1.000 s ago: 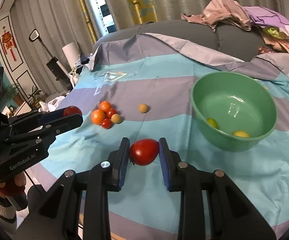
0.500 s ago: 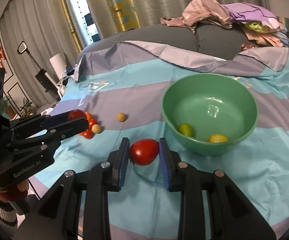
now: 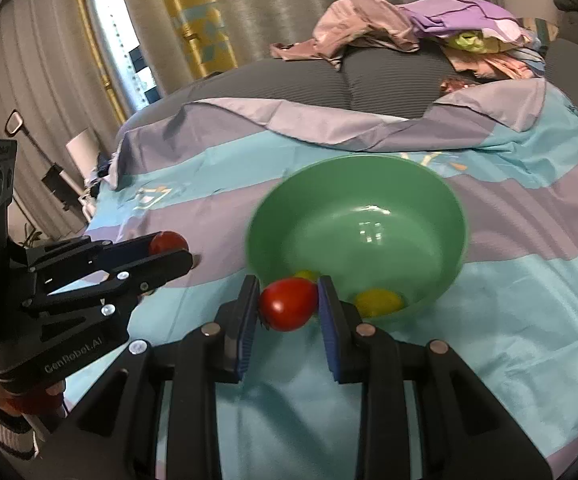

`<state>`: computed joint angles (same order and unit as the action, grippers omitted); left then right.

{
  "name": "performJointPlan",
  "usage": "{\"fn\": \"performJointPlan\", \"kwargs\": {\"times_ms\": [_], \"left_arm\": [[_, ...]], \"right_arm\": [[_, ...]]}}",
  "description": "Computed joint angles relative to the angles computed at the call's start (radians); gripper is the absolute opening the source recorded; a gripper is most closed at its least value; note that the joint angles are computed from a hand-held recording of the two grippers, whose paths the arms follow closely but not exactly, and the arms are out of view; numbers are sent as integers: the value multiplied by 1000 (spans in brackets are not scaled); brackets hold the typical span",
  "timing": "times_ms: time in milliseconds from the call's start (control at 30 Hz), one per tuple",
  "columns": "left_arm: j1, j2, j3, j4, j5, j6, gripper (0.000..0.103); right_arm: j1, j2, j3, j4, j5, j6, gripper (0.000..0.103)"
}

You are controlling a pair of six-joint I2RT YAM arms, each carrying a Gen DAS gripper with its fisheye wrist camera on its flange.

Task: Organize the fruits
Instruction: 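Carry both red tomatoes over the green bowl and release them, then move both tools back toward the orange and tomato cluster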

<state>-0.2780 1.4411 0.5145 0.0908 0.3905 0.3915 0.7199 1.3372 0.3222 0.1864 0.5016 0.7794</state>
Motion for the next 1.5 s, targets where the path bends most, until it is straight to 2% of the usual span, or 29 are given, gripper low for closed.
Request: {"fn": "performJointPlan", "kwargs": {"times_ms": [233, 600, 900, 1000, 1067, 1300, 1433, 1500], "left_arm": [[-85, 109, 56, 51, -52, -37, 26], [-159, 290, 150, 94, -130, -60, 26], [-172, 315, 165, 93, -143, -68, 26], [-169, 304, 161, 86, -142, -65, 26], [-164, 280, 144, 88, -140, -66, 33], [-95, 161, 69, 57, -107, -56, 50], [-7, 76, 12, -4, -82, -22, 58], [38, 45, -11, -33, -72, 2, 59]], "right_arm": [[-93, 10, -27, 51, -53, -52, 30], [-217, 135, -8, 145, -140, -121, 31], [-241, 160, -4, 148, -157, -118, 32], [-231, 138, -7, 128, -147, -103, 37], [-219, 109, -16, 110, -136, -85, 42], [-102, -20, -35, -3, -52, 7, 49], [-9, -65, -19, -94, -5, 83, 62], [43, -68, -9, -120, 10, 118, 67]]}}
